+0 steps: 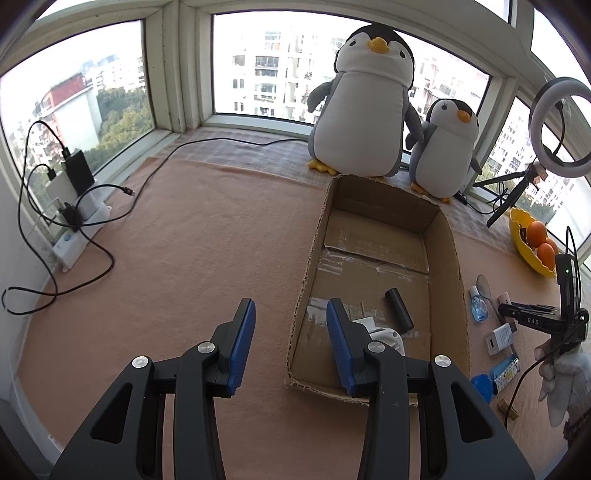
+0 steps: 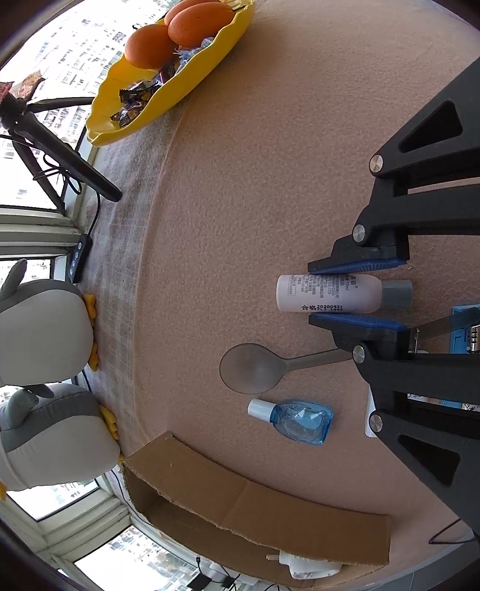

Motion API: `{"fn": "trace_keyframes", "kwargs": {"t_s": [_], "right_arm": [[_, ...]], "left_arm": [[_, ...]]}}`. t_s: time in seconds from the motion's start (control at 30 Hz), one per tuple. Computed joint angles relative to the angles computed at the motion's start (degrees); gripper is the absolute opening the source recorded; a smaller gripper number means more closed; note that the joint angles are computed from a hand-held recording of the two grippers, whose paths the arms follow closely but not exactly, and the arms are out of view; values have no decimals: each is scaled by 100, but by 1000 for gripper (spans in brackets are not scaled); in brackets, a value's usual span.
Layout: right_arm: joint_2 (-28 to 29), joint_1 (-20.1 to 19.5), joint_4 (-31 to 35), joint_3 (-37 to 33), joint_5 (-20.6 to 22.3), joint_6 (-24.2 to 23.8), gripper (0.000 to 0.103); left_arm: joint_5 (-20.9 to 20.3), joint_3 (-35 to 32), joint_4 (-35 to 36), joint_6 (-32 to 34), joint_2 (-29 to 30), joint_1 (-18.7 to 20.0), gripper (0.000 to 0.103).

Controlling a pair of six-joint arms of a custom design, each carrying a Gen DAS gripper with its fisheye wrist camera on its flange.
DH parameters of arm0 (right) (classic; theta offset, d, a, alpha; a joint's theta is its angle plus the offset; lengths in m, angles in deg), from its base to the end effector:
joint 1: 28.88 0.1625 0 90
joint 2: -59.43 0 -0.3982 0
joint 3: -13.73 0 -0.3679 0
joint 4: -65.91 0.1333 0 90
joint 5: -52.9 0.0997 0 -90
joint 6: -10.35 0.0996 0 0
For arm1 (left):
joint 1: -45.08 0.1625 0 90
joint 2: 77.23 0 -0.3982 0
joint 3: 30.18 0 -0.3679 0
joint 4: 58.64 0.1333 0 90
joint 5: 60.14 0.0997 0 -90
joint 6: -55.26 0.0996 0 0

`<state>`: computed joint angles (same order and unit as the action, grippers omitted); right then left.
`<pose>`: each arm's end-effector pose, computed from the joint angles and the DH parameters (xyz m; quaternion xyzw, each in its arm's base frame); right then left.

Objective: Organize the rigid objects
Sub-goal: 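Carry the white lotion tube with the right gripper into the box and release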

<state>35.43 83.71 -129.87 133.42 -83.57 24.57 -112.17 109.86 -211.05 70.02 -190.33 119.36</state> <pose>0.2245 -0.3804 -0.0917 0.0322 -0.9154 0.2007 0.3474 0.1064 -0.3401 0.3560 0.1411 0.8950 -0.2906 0.3074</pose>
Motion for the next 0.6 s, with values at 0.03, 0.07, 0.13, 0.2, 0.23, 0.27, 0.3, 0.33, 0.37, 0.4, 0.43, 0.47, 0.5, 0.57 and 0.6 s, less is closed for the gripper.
{"fn": "trace_keyframes", "kwargs": {"t_s": [0.03, 0.07, 0.13, 0.2, 0.23, 0.27, 0.3, 0.33, 0.37, 0.4, 0.43, 0.47, 0.5, 0.57, 0.6], "right_arm": [[3, 4, -15, 7, -10, 12, 18], [11, 15, -47, 19, -31, 22, 18], [32, 64, -130, 46, -111, 89, 18], [26, 130, -274, 115, -170, 213, 18], [13, 174, -345, 150, -193, 271, 18], [0, 231, -398, 175, -232, 315, 18], [-14, 316, -439, 203, -307, 362, 18], [-32, 405, -471, 229, -372, 406, 18], [-60, 500, -495, 261, -422, 461, 18], [-90, 593, -513, 288, -465, 528, 18], [-126, 682, -556, 319, -480, 580, 18], [-157, 769, -595, 349, -488, 632, 18], [-183, 869, -604, 356, -520, 694, 18], [-234, 1068, -579, 359, -570, 803, 18], [-262, 1160, -557, 350, -577, 857, 18]], "left_arm": [[-15, -3, 5, 4, 9, 13, 39], [-22, -2, 3, 5, 18, 23, 39], [-36, 4, -10, -2, 35, 35, 39], [-57, -7, -42, 25, 74, 73, 39], [-66, -13, -56, 38, 92, 91, 39], [-86, -28, -60, 45, 114, 113, 39], [-112, -43, -69, 58, 135, 136, 39], [-126, -50, -77, 73, 144, 145, 39], [-124, -53, -108, 89, 165, 147, 39], [-132, -62, -138, 107, 192, 158, 39], [-149, -73, -167, 121, 228, 171, 39], [-154, -81, -208, 150, 270, 182, 39], [-149, -85, -264, 185, 326, 189, 39], [-189, -114, -311, 239, 432, 234, 39], [-206, -118, -351, 284, 482, 254, 38]]}}
